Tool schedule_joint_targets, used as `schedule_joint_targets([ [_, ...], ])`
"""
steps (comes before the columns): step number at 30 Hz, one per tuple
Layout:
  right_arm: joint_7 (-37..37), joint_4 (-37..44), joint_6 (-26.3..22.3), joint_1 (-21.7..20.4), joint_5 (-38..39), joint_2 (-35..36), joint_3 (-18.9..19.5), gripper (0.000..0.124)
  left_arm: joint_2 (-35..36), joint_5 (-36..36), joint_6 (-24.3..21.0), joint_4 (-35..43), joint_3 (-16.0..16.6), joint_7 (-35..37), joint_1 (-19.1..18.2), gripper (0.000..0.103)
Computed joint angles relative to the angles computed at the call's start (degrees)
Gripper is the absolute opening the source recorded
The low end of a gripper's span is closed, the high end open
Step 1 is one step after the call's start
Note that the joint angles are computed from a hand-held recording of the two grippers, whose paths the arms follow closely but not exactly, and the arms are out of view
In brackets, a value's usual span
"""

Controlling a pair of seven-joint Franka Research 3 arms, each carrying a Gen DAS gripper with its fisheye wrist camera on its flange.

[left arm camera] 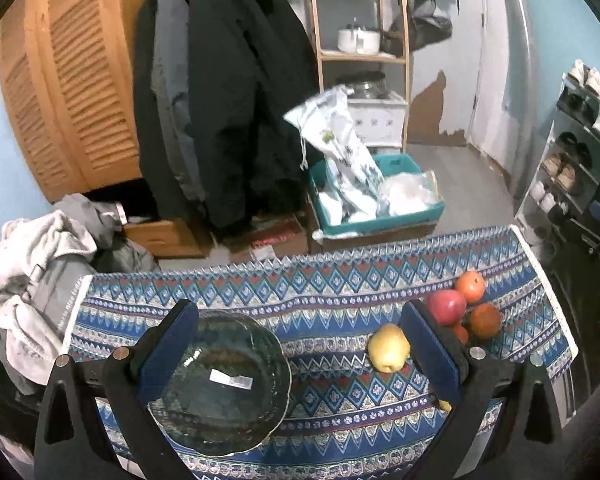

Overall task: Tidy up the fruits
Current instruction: 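Grasp the yellow-green pear with the left tool while the right tool grasps a large orange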

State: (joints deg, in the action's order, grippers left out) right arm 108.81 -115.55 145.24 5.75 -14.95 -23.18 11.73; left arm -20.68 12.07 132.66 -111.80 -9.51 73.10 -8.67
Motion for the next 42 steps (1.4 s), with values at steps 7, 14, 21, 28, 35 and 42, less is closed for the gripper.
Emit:
schedule_joint_targets([
  [7,-0.46,0.73,-6.89,0.05,-0.03,2.39,-0.97,0.099,4.63,-4.83,-3.22,1.14,0.59,3.22,-1.31,0.102],
  [14,-1.89,1.10,-11.38,1.47,1.71,4.99,-3.24,0.099,9.28,-5.40,-6.18,2.76,-0.69,5.59,-1.87,0.102],
  [21,-3.43,0.93,-13.89,2.46,4.62,9.06,-5.54,0.099,13.39,-4.43,-6.08,4.76,-1.47,6.02,-2.26,0.102],
  [28,-5.30,1.03,-16.25,2.94,8.24,12.88,-7.73,0.099,19.16,-5.47,-7.55,7.51,-1.96,6.61,-2.55,0.102],
  [35,-6.06,1.69,-18.25,3.02,10.27,15.86,-8.97,0.099,24.47,-6.58,-9.90,10.55,-2.62,6.83,-2.93,0.102],
  [42,-7.86,1.86,-19.26,3.18,12.21,17.80,-9.68,0.097,28.06,-5.65,-11.32,13.10,-3.17,7.65,-3.52,0.102],
])
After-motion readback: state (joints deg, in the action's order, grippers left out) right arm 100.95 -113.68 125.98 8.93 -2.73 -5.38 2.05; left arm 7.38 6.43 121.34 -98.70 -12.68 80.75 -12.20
